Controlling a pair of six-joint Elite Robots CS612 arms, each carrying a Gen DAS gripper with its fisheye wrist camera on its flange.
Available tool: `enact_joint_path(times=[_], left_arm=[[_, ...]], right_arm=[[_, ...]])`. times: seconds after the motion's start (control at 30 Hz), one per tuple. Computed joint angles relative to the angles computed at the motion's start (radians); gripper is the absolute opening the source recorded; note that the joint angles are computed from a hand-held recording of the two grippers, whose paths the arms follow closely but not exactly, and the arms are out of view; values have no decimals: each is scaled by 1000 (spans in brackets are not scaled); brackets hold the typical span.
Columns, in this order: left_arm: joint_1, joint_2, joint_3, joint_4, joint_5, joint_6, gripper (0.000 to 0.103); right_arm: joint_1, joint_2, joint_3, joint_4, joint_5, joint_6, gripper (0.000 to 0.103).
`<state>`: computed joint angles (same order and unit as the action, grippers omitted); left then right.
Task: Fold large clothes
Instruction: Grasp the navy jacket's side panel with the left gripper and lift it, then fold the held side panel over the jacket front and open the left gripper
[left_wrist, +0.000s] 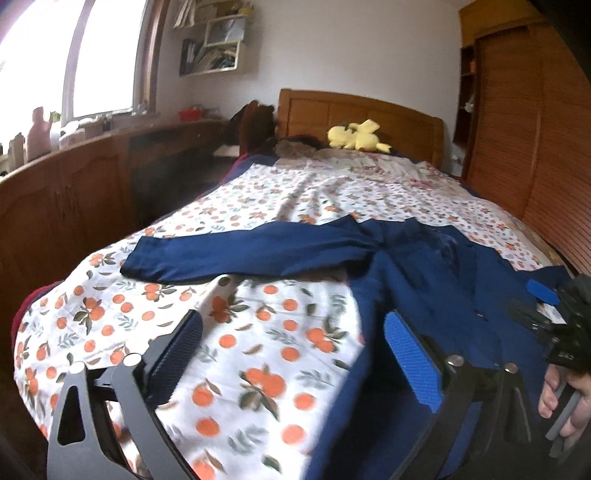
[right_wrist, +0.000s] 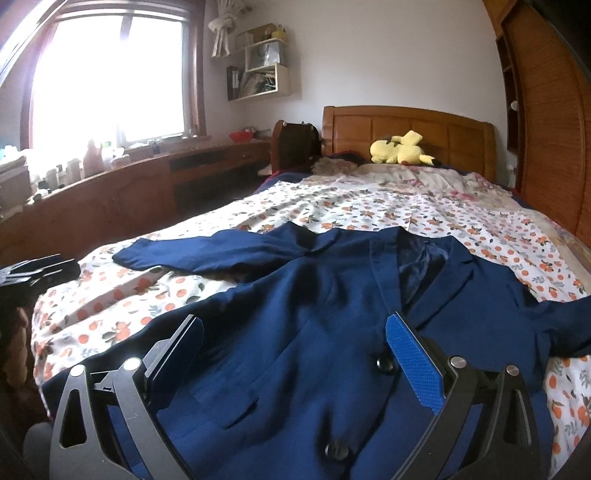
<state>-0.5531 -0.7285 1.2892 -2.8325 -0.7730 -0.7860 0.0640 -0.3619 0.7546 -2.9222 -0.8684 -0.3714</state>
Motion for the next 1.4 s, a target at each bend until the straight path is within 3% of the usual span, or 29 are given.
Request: enact_joint_path(times=[0.27,0.4,0.53,0.73,0.93,1.07,1.17,1.23,1.27,1.3,1.4], left_arm=[[70,23,-51,82,-68,-11,93],[113,44,-92,132,-150,-53,91],[157,69,-144,215,-239,-117,82],[216,104,-194,270,-332,-231,81],[256,122,-203,266,-418,-343,77],[275,133,-196,217,-481,-417,66],[284,148,-211,192,-486,-442,55],[292,160,-229,182,-501,-450,30],[293,162,-234,188,-504,-455,6],[293,165,-241,180,-502,-455,1],[281,167,-282,240,-437,-419,0]], right_arm=[[8,43,-65,93,4,-42,96],[10,43,-59,115,2,-65,96],[8,45,-63,127,10,-59,96],[10,44,-60,129,6,-74,96],[12,43,-57,135,-3,-91,96],[11,46,-65,145,2,-85,96],[13,44,-60,136,-5,-93,96],[13,36,-46,123,-9,-101,96],[13,35,-42,122,-11,-101,96],[11,30,-34,120,-13,-98,96],[5,16,-11,117,-16,-91,96]])
